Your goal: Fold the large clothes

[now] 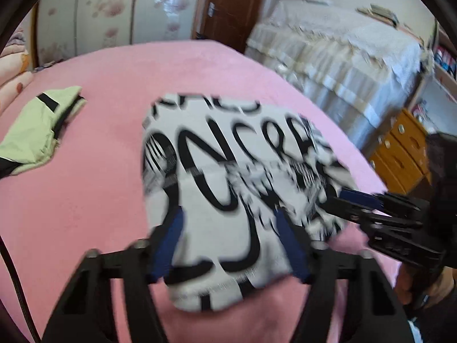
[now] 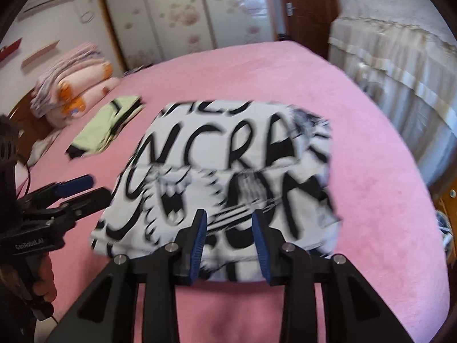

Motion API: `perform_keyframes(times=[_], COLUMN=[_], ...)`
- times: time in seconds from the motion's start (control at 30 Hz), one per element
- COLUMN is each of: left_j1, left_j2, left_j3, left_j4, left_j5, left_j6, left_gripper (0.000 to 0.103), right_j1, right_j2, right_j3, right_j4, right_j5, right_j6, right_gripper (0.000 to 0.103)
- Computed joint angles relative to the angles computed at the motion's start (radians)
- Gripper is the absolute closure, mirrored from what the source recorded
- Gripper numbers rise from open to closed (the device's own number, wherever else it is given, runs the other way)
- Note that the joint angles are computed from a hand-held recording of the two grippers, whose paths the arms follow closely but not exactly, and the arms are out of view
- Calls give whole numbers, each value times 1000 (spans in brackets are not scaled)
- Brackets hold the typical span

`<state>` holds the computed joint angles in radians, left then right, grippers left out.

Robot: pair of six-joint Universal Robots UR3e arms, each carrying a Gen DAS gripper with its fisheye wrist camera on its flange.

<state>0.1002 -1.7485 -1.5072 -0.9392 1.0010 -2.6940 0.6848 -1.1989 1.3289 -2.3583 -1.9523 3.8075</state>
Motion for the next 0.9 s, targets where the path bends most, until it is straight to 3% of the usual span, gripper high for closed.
perform_keyframes(times=[0.03, 0.07, 0.1, 0.13, 0.27, 0.43, 0.67, 0.9], left_j1=[-10, -20, -15, -9, -1, -1, -11, -8], left_j2=[-5, -18, -21, -24, -39, -52, -52, -59], left_j3=[-6, -15, -31, -42, -39, -24, -5, 40], left_j4=[-10, -12, -2, 3, 7, 0, -26, -96], left_j5=[24, 56, 53, 48, 39, 40, 54, 31], left_j6=[9, 8, 12, 18, 23, 12, -3, -14], left_gripper=[60, 61, 61, 61, 61, 61, 58, 37], right_j1=[3, 2, -6, -17, -116, -70, -91, -85], right_j2=[5, 16, 8, -11, -149, -143, -162, -138], right_j3=[13, 19, 57, 104, 370, 299, 338, 229], right_j4=[13, 36, 36, 19, -197, -96, -119, 20], right_j5=[1, -3, -4, 0, 157, 72, 127, 133], right_j6=[0, 7, 16, 23, 50, 60, 87, 65], right_gripper=[71, 78, 97, 103, 103, 103, 103, 97])
